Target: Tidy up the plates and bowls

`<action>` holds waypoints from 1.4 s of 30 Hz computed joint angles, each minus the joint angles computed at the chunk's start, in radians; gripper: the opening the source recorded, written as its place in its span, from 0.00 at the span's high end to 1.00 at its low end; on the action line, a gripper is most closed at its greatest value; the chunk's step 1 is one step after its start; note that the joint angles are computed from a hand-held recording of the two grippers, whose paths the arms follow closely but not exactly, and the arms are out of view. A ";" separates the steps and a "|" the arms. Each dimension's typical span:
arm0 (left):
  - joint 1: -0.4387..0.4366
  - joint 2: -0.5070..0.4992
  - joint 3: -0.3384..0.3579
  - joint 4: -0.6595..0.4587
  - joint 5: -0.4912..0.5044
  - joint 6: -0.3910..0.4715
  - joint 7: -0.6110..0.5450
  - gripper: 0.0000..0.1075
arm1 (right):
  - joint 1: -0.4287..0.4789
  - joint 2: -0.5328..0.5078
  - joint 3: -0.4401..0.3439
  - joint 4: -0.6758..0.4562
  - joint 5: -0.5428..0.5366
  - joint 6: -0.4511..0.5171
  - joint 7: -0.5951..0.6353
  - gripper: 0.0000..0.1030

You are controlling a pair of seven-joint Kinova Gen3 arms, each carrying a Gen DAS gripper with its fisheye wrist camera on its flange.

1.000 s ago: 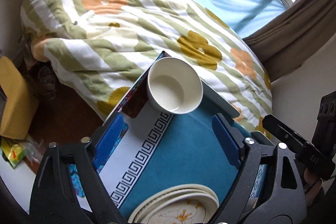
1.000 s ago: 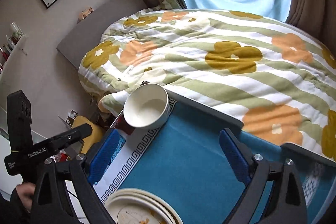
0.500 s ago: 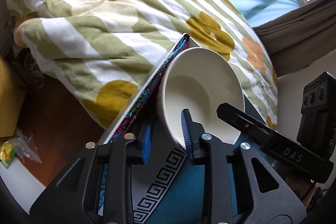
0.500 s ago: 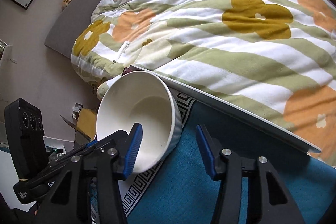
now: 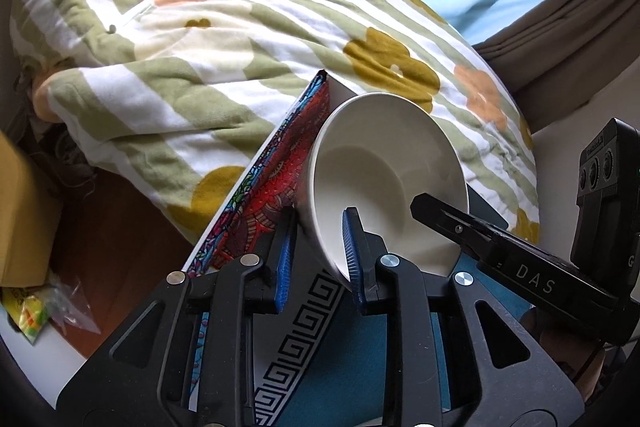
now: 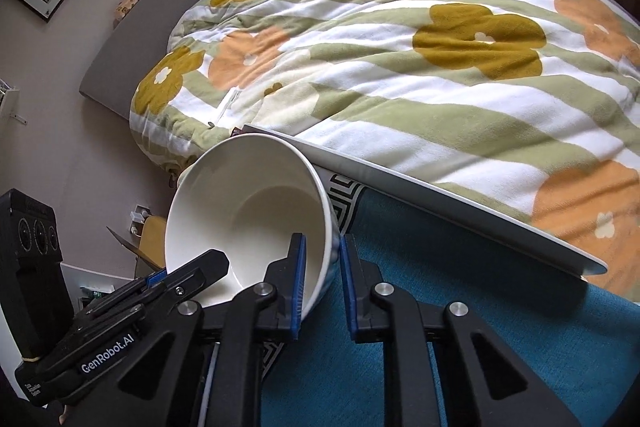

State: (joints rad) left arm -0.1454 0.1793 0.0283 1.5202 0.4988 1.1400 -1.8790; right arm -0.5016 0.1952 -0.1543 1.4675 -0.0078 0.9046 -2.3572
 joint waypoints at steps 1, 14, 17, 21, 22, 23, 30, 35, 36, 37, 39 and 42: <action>0.004 -0.013 0.001 0.001 -0.008 0.007 0.005 0.81 | -0.008 -0.015 0.001 0.007 0.010 0.005 -0.018 0.85; 0.129 -0.344 -0.014 0.114 -0.005 0.124 0.098 0.81 | -0.018 -0.375 -0.138 0.147 0.139 0.196 -0.275 0.85; 0.184 -0.426 0.007 0.139 -0.025 0.136 0.155 0.81 | 0.016 -0.471 -0.192 0.174 0.138 0.257 -0.310 0.85; 0.260 -0.518 0.056 0.163 -0.041 0.147 0.255 0.81 | 0.067 -0.601 -0.246 0.199 0.111 0.354 -0.336 0.85; 0.278 -0.536 0.072 0.169 -0.045 0.147 0.280 0.81 | 0.080 -0.634 -0.255 0.204 0.101 0.380 -0.339 0.85; 0.296 -0.552 0.093 0.172 -0.050 0.148 0.307 0.81 | 0.092 -0.666 -0.262 0.207 0.091 0.407 -0.338 0.85; 0.421 -0.624 0.234 0.204 -0.054 0.126 0.472 0.81 | 0.182 -0.882 -0.286 0.200 0.018 0.632 -0.326 0.85; 0.495 -0.635 0.332 0.246 -0.055 0.078 0.578 0.81 | 0.236 -1.000 -0.267 0.211 -0.043 0.754 -0.304 0.85; 0.506 -0.632 0.352 0.251 -0.064 0.071 0.598 0.81 | 0.244 -1.021 -0.258 0.219 -0.057 0.769 -0.298 0.85; 0.514 -0.629 0.375 0.254 -0.078 0.066 0.619 0.81 | 0.252 -1.039 -0.250 0.228 -0.070 0.779 -0.292 0.85; 0.521 -0.615 0.440 0.251 -0.123 0.063 0.672 0.81 | 0.269 -1.073 -0.235 0.246 -0.098 0.796 -0.280 0.85; 0.544 -0.587 0.502 0.255 -0.165 0.056 0.731 0.81 | 0.294 -1.107 -0.218 0.272 -0.127 0.818 -0.253 0.85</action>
State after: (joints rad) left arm 0.3989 -0.4072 0.5302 1.7750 0.3337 1.1957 -1.1479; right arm -0.2072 -0.9113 -0.3722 1.7390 -0.1350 1.7230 -2.6105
